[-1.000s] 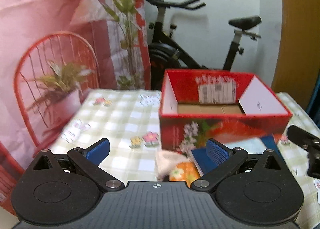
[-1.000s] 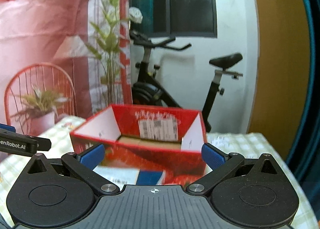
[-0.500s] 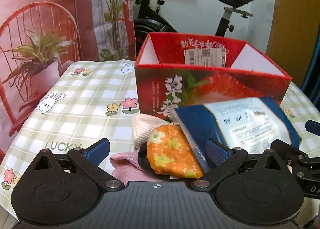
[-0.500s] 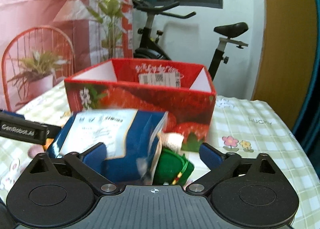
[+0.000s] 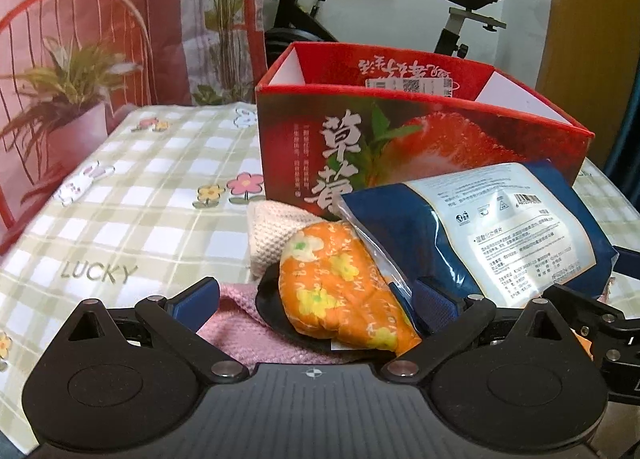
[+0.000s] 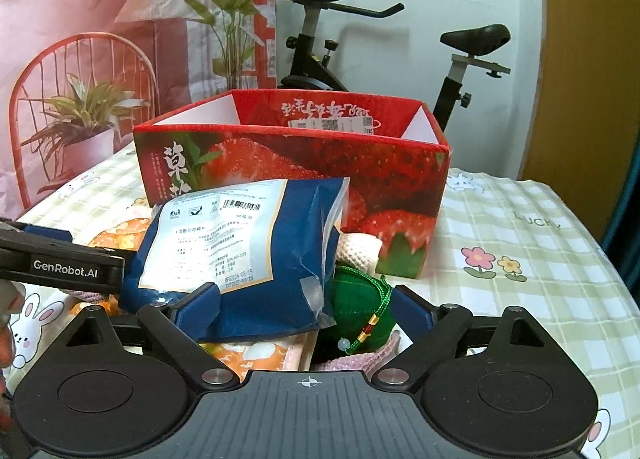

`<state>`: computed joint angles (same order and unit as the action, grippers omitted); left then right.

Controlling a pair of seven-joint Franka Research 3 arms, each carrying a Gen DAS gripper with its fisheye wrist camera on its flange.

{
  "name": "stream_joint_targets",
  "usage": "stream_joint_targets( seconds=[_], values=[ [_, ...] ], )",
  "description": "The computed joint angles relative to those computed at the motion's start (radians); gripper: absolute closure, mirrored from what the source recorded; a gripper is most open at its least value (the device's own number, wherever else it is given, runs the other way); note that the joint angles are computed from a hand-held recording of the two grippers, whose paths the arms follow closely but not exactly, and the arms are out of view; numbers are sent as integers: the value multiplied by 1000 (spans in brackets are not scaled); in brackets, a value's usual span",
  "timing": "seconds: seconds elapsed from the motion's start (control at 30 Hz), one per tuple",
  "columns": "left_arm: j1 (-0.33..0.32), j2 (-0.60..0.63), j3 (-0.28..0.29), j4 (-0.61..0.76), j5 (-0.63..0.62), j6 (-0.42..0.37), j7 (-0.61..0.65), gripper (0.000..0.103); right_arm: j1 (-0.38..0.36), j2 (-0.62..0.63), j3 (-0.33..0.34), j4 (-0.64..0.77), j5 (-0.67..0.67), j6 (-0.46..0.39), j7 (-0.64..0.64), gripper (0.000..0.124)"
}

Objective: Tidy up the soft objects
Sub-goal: 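Move the left tool down toward the blue packaged bag, then close the left tool on the blue packaged bag and lift it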

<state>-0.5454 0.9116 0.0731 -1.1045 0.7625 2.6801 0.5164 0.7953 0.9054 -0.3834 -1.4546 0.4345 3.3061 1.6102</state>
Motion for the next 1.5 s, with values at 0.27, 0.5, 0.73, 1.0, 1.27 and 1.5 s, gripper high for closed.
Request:
stream_joint_targets(
  seconds=[0.27, 0.5, 0.73, 1.0, 1.27, 1.5],
  values=[
    [27, 17, -32, 11, -62, 4, 39, 0, -20, -7, 29, 1, -11, 1, -10, 37],
    [91, 24, -108, 20, -169, 7, 151, 0, -16, -24, 32, -16, 5, 35, -21, 38],
    [90, -67, -74, -93, -182, 92, 127, 14, -93, -42, 135, -2, 31, 77, -106, 51],
    [246, 6, -346, -11, -395, 140, 484, 24, -241, -65, 338, -2, -37, 55, -171, 79],
    [222, 148, -369, 136, -543, 156, 610, 42, -287, -60, 405, -4, -68, 61, -194, 81],
    [221, 82, -333, 6, -601, 280, 607, 49, -299, -55, 427, -3, -68, 81, -199, 90]
  ],
)
